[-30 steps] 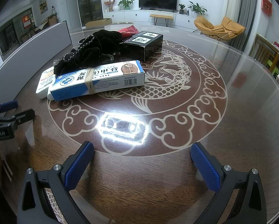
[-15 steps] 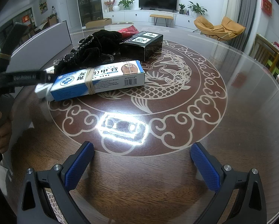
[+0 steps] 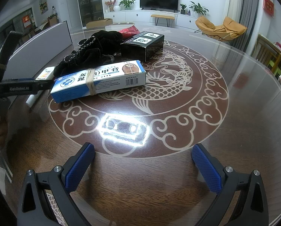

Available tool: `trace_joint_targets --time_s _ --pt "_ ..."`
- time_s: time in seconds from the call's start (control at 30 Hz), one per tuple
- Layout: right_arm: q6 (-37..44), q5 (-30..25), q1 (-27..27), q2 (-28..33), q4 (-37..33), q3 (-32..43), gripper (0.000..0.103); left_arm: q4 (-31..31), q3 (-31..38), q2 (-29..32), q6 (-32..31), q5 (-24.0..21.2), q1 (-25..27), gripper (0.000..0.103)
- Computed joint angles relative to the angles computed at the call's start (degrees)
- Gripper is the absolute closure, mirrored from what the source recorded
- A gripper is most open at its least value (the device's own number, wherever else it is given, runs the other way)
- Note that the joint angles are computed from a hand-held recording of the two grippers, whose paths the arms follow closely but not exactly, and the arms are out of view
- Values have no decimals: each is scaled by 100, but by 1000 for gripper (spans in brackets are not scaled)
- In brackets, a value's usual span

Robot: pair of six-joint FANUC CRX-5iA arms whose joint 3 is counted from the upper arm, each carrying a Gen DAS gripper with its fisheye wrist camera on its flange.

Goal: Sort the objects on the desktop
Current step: 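Hold the sunscreen bottle in the left tool while the right tool grasps the blue ointment box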

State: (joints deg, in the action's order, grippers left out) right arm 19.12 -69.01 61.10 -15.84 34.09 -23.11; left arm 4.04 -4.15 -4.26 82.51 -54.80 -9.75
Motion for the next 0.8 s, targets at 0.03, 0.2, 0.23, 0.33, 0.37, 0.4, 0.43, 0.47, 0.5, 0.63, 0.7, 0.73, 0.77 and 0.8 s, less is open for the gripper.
trace_joint_targets --time_s 0.03,0.2,0.23,0.33,0.37,0.4,0.43,0.47,0.5,0.63,0.7,0.73,0.77,0.8 --pt "4 4 -5 -7 0 -9 0 22 -108 -91 -21 131 10 25" --pt "4 4 -6 0 0 -1 0 158 -484 -411 -260 368 42 51" --pt "6 10 -10 -4 0 -10 0 231 -585 -500 -335 380 86 51" --pt "5 8 -9 -6 0 -10 0 351 -776 -687 -510 369 164 51" --pt "4 9 -10 -8 1 -13 0 362 -790 -689 -527 377 162 51" --pt "0 4 -4 0 1 -4 0 373 -795 -703 -540 366 161 52" --pt "4 8 -9 -9 1 -14 0 409 -823 -719 -575 371 178 52" --pt "4 8 -9 -9 1 -14 0 434 -833 -711 -589 385 182 52" --pt "4 8 -9 -9 1 -14 0 455 -842 -702 -595 400 186 52" --pt "1 6 -7 -10 2 -15 0 476 -849 -694 -617 412 201 52" --pt "-2 0 -1 -2 3 -5 0 474 -851 -699 -608 410 195 52" --pt "1 6 -7 -12 2 -17 0 494 -852 -692 -621 413 202 52" --pt "0 3 -4 -8 2 -12 0 497 -863 -707 -619 411 200 52" --pt "1 6 -7 -12 2 -17 0 493 -862 -710 -614 409 197 52"
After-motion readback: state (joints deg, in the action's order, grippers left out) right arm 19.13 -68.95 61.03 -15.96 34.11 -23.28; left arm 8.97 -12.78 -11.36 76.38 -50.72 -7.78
